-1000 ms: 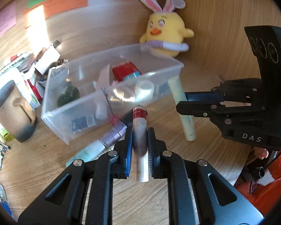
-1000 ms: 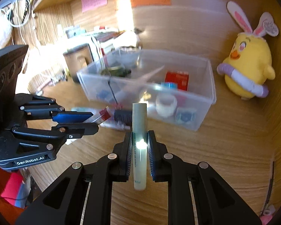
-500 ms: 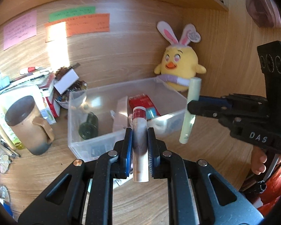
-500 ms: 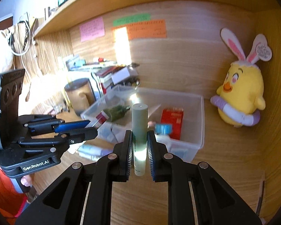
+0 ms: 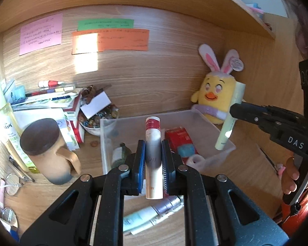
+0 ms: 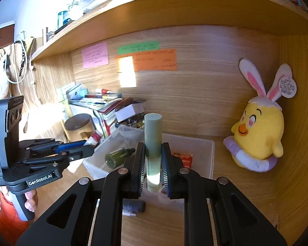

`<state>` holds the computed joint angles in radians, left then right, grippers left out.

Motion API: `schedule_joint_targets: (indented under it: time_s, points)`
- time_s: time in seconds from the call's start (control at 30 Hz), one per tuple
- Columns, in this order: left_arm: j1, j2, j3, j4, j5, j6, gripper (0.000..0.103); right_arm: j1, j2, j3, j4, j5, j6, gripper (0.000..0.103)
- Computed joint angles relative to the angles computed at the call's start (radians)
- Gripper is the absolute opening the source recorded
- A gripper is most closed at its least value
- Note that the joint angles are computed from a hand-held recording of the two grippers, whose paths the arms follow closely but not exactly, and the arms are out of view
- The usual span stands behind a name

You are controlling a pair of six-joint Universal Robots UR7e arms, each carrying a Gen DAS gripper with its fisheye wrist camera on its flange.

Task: Organize objects
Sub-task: 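Carry both tubes into the clear box and open both tools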

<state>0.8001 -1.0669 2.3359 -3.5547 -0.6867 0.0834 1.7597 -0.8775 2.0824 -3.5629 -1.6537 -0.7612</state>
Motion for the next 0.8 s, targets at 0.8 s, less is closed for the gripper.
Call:
schedule_joint_targets:
  time_s: [0.8]
  points:
    - [0.155, 0.097, -0.177, 0.188, -0.031, -0.019, 0.015, 0.030, 0.230, -0.225, 0.040, -0.265, -0.132, 0.015]
